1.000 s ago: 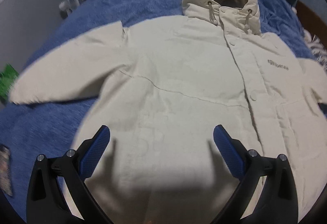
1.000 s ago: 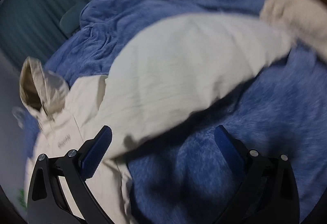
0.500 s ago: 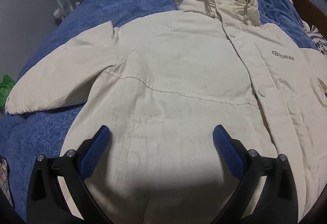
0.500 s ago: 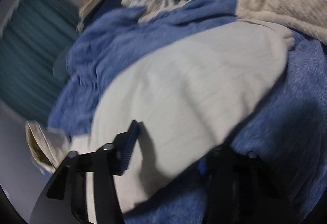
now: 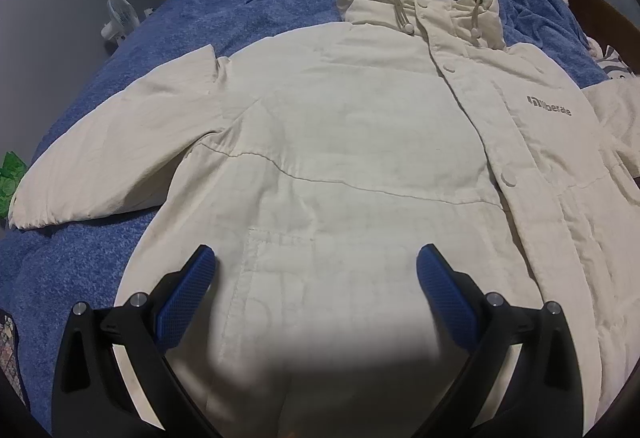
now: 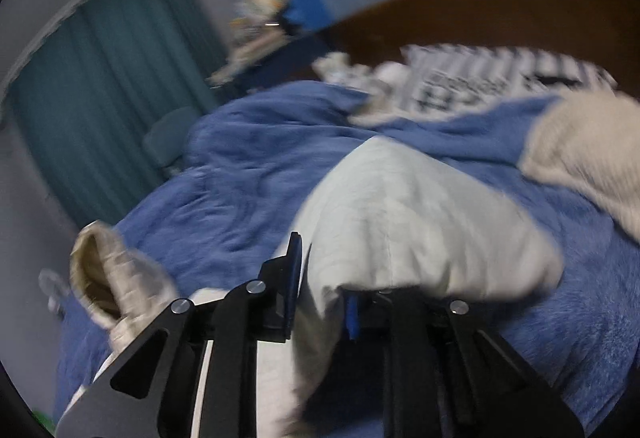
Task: Fold large clothes
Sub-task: 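Grasp the jacket sleeve cuff with the right tool and lift it, then fold the held sleeve across the jacket body with the right tool, release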
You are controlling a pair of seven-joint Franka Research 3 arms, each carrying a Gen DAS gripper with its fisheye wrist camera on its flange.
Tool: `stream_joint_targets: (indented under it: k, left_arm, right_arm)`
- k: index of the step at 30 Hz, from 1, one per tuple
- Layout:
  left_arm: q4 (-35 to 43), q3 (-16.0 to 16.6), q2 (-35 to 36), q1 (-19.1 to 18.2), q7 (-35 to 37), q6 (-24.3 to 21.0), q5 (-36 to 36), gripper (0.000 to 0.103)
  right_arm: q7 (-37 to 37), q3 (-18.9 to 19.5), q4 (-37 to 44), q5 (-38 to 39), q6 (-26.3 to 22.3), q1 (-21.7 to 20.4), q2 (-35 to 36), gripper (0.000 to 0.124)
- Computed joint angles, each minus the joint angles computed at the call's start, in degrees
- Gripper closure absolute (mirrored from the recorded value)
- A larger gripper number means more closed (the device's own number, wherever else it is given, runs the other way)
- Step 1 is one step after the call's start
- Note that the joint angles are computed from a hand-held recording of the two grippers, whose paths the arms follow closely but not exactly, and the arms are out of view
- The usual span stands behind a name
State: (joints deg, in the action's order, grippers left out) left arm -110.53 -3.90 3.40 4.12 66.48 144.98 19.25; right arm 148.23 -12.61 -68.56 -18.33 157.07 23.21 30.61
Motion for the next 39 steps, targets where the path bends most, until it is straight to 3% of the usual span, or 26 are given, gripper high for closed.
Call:
stream_joint_targets:
  k: [6, 10, 16, 19, 23, 26, 30, 31, 34, 37, 39]
  left_arm:
    - [-1.3, 0.0, -0.7, 0.2, 1.0, 2.1, -1.9, 0.006]
    - [-1.8, -0.1, -0.5, 0.5, 2.8, 3.1, -4.7, 0.006]
    - [-2.7, -0.1, -0.4, 0.5, 4.5, 4.4, -6.1, 0.006]
    - [-2.5, -0.1, 0.1, 0.4, 4.6, 3.9, -5.7, 0.006]
    - [-1.5, -0.3, 1.1, 0.6, 6.5, 1.6, -7.9, 0.006]
    - [-1.4, -0.4, 0.1, 0.4, 6.8, 0.0, -7.8, 0.006]
    - [-4.0, -1.0, -3.4, -0.6, 8.2, 3.5, -6.7, 0.006]
    - [-3.8, -1.3, -3.9, -1.0, 8.2, 3.6, -6.6, 0.007]
    - [-2.8, -1.9, -4.1, -2.5, 15.2, 5.9, -15.5, 0.007]
    - [2.5, -3.6, -1.0, -4.8, 15.4, 6.3, -12.3, 0.007]
    - [5.5, -4.4, 1.2, -6.3, 15.5, 7.0, -9.5, 0.007]
  right_arm:
    - [-15.9, 8.4, 9.8, 5.0, -5.4, 1.8, 3.5, 0.106]
    - [-25.1, 13.9, 15.2, 13.1, -9.8, 2.4, 7.7, 0.106]
    - [-33.6, 15.9, 29.4, 20.1, -21.4, 5.6, 17.1, 0.102]
    - [-34.6, 16.3, 24.7, 22.9, -21.3, 6.9, 14.8, 0.077]
    - [-32.3, 14.5, 8.9, 22.8, -15.6, 8.1, 5.3, 0.066]
    - [-28.9, 13.7, -2.3, 22.5, -12.2, 7.6, -1.9, 0.066]
    - [-25.0, 13.7, -13.1, 23.3, -8.9, 5.3, -9.9, 0.066]
    - [-23.9, 13.4, -14.6, 22.3, -8.0, 5.1, -11.1, 0.064]
    - [-20.9, 12.2, -17.4, 18.0, -6.1, 4.7, -13.5, 0.063]
    - [-19.2, 12.6, -18.5, 17.5, -5.8, 2.7, -14.4, 0.062]
    - [-20.1, 14.4, -20.7, 23.2, -2.5, -0.2, -15.5, 0.062]
